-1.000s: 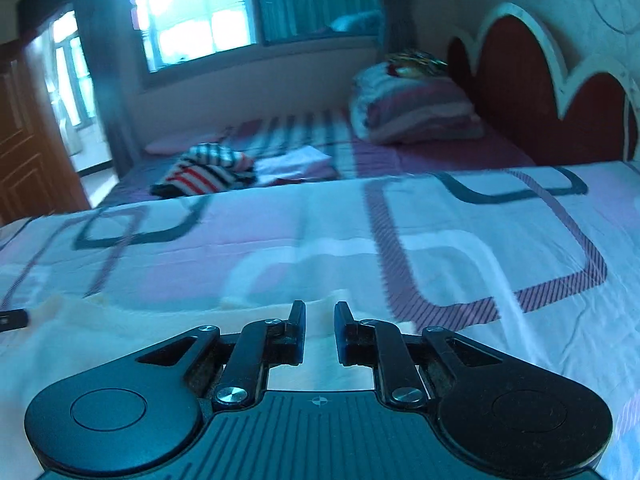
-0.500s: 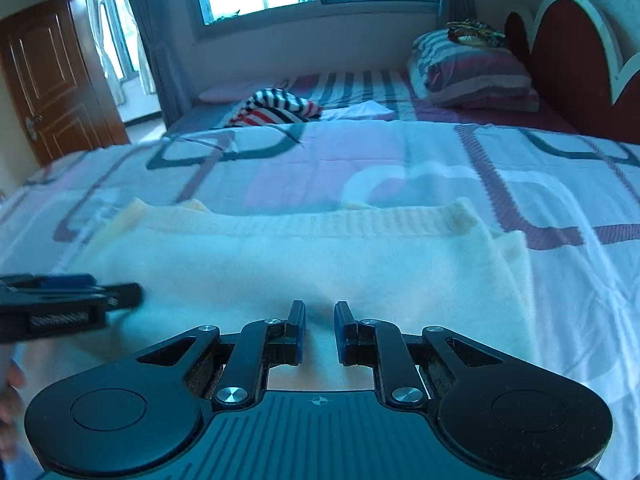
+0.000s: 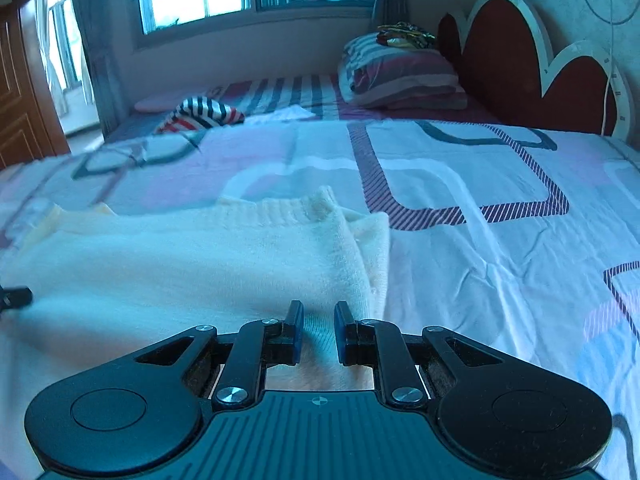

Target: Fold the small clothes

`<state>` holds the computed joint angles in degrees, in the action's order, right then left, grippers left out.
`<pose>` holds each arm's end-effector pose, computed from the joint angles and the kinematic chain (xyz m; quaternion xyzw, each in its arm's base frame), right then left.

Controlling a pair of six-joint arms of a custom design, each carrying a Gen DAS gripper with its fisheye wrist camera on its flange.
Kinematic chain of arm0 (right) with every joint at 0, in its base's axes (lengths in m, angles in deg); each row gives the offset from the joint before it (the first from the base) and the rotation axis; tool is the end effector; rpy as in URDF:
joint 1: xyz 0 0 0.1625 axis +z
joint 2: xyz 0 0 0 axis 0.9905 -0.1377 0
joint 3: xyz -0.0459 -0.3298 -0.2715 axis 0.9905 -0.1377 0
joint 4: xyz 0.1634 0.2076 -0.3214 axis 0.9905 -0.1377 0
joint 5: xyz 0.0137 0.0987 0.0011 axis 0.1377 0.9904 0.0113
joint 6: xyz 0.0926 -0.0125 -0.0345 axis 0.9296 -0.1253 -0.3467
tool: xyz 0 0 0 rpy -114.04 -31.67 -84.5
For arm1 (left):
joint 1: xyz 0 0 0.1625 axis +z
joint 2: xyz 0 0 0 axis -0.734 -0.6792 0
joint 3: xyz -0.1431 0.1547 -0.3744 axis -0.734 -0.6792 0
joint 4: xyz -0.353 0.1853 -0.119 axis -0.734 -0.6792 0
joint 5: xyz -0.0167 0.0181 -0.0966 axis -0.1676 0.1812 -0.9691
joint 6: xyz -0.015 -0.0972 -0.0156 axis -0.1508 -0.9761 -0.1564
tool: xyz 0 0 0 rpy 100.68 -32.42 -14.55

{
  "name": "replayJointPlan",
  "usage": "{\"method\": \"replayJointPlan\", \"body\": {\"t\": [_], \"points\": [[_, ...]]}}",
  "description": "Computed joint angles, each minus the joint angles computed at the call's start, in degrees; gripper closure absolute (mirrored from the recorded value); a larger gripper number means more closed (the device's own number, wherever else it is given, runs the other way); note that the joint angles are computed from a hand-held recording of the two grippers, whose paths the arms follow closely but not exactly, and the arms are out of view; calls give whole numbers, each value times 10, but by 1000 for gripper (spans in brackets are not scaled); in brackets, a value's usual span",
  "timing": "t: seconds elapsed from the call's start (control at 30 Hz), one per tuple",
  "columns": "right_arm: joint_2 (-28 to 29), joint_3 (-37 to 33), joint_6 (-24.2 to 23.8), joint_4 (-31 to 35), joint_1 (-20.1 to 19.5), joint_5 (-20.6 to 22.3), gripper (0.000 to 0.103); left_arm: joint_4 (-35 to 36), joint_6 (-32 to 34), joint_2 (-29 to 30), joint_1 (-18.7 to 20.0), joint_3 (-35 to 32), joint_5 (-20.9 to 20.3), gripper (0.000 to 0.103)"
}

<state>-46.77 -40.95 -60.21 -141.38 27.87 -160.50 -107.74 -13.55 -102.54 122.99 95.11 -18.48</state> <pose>0.3439 -0.7812 0.0108 0.0079 -0.8439 0.4189 0.3351 -0.0256 -0.8583 0.3784 0.2574 0.8720 -0.2842 0.3042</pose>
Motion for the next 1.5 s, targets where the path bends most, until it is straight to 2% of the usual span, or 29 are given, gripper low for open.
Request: {"method": "replayJointPlan", "body": {"t": [0.17,0.27,0.4,0.5,0.57,0.87,1.0,1.13,1.2,1.3,1.5], "points": [[-5,19,2,-19,20,41,88,-13,-1,-38,-6,59,-25,38],[5,11,5,0,31,65,88,-5,-2,-48,-9,81,-31,38],[34,-30,11,37,40,82,88,-12,2,-49,-9,101,-20,37],[45,-44,33,68,39,80,88,-1,-18,-51,-2,102,-19,36],[39,-29,48,76,35,73,88,-11,-7,-56,1,109,-22,36],[-34,128,50,-27,26,19,88,-14,5,-81,9,130,-21,34],[-51,164,50,-50,29,3,88,-25,0,-91,9,145,-14,34],[-47,151,70,-26,35,-10,88,-15,-12,-98,5,151,-1,35],[-46,146,82,-27,39,0,88,-4,-27,-102,2,151,6,34],[-36,129,73,-34,50,16,88,-1,-48,-116,-1,164,3,28],[-2,76,67,8,64,41,88,-23,-26,-133,-4,200,17,26]]}}
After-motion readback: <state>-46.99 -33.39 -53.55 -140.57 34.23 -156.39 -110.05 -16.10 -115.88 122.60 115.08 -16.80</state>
